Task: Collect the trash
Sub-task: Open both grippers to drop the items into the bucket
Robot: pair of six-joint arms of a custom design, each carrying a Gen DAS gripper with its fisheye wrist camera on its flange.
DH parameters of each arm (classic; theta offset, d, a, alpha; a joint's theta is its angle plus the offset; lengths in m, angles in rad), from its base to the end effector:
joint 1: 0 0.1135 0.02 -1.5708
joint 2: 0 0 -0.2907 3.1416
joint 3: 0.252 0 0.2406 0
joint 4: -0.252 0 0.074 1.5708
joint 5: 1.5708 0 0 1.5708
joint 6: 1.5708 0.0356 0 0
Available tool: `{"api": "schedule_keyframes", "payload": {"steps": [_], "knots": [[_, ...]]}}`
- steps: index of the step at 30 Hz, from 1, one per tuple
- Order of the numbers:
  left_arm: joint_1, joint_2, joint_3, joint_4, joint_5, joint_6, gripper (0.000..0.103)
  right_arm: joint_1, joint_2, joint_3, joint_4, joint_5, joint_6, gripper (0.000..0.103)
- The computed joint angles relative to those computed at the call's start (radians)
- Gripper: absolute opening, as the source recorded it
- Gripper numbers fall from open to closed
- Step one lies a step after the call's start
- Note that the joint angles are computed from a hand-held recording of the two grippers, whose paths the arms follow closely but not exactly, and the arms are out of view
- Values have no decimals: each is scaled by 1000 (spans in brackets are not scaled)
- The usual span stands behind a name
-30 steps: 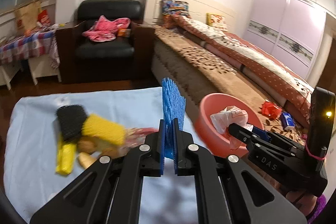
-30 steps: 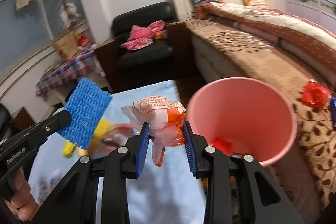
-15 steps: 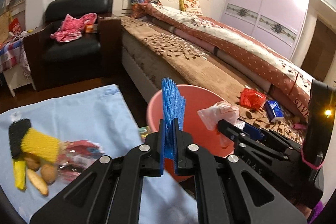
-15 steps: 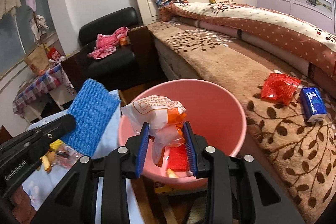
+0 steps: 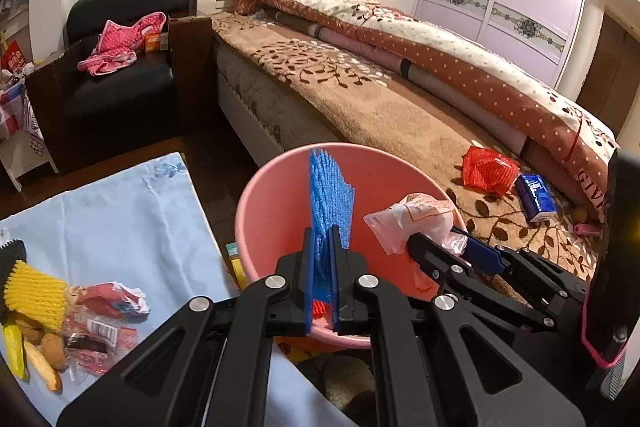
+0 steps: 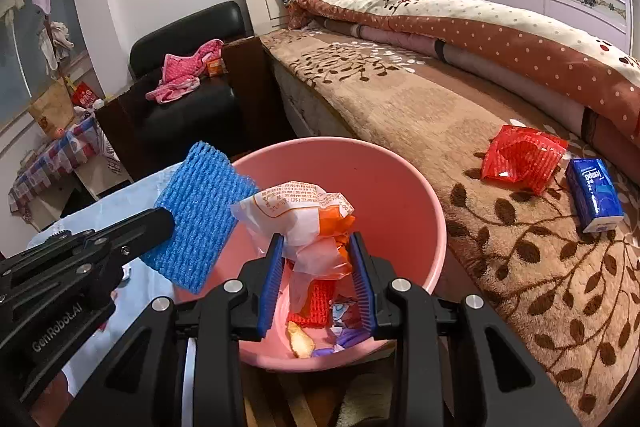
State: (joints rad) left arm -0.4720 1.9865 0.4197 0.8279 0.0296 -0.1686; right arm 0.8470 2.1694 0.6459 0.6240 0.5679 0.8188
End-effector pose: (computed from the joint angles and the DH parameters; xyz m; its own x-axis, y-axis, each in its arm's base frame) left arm 0.2483 -0.1279 0.0729 -0.6709 0.1542 -0.7254 0.3666 0.9192 -0.1437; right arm 0.2259 0.2267 0.0423 -0.6537 0.1900 -0.7325 0.0986 0.9811 0.1666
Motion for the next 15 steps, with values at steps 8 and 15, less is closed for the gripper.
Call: {"api": "schedule_keyframes", "payload": {"steps": [8, 15], "knots": [[-20, 33, 30, -6, -5, 6, 6, -23, 25, 18, -10, -16, -14, 37], [-19, 20, 25, -6, 12, 4, 33, -32, 32, 18, -1, -9, -22, 44]]}}
